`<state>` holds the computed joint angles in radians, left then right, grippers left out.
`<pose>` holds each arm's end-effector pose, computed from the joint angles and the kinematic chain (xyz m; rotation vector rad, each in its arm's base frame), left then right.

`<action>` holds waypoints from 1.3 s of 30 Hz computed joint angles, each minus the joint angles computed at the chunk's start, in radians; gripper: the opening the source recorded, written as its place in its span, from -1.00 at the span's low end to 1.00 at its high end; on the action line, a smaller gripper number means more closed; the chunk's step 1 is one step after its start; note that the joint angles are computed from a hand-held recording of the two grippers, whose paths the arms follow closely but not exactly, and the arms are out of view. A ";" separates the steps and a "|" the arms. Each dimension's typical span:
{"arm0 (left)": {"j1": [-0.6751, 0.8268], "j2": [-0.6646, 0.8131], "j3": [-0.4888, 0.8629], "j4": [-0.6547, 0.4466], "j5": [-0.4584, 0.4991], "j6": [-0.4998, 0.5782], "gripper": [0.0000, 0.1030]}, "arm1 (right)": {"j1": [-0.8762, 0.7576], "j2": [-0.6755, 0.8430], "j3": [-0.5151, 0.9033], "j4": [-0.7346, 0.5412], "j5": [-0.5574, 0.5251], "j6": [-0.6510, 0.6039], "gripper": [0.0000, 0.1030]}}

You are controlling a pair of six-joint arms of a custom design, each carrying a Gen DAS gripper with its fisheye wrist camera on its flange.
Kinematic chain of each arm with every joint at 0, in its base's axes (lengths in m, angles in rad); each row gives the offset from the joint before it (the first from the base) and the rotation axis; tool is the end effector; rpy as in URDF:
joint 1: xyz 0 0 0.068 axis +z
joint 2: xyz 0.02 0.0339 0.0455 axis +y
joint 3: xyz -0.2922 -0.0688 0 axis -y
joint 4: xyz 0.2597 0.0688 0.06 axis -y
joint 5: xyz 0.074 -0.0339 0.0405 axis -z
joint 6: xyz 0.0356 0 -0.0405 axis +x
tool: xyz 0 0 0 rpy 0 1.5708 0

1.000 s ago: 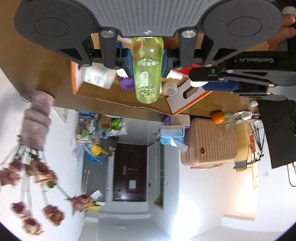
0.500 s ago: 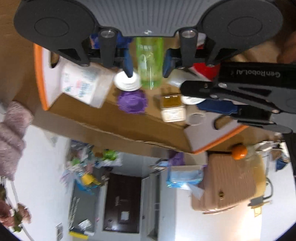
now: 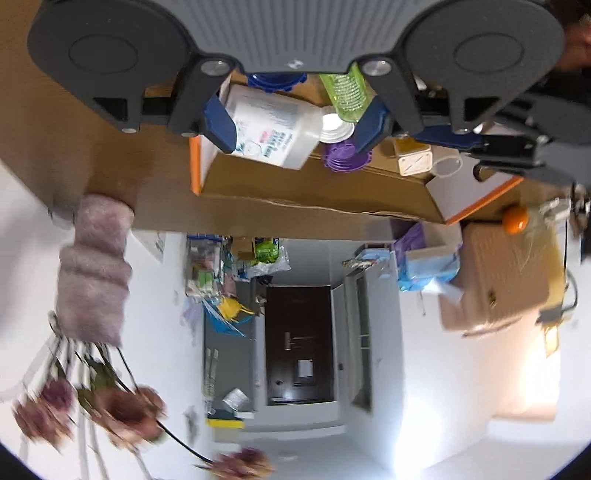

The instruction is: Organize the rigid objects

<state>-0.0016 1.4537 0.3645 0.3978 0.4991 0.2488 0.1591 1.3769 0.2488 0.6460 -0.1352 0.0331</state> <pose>0.2404 -0.0174 0.1342 0.5318 2.1312 -0.4251 0.2224 0.0405 0.1406 -0.2136 2.0469 0.2580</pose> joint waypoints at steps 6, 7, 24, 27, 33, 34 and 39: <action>0.016 0.008 0.017 -0.027 -0.013 -0.038 0.29 | 0.034 0.074 -0.010 0.085 0.065 0.006 0.38; 0.019 0.008 0.021 -0.031 -0.018 -0.045 0.29 | 0.031 0.075 -0.013 0.091 0.060 0.011 0.39; 0.138 -0.140 0.008 -0.082 -0.144 -0.065 0.58 | 0.124 0.052 0.001 0.053 0.136 0.042 0.38; 0.195 -0.237 -0.008 -0.155 -0.120 -0.038 0.67 | 0.163 -0.024 0.000 -0.027 0.171 0.069 0.38; 0.323 -0.539 -0.077 -0.277 -0.048 -0.016 1.00 | 0.321 -0.277 -0.021 -0.252 0.317 0.086 0.50; 0.353 -0.602 -0.085 -0.320 -0.021 -0.003 1.00 | 0.361 -0.334 -0.027 -0.303 0.359 0.091 0.51; 0.487 -0.819 -0.097 -0.531 0.097 0.022 1.00 | 0.539 -0.577 -0.036 -0.544 0.546 0.167 0.56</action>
<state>0.4859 0.6347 0.2672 -0.1330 0.5959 0.2710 0.6978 0.7996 0.2125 0.1023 0.4110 0.2005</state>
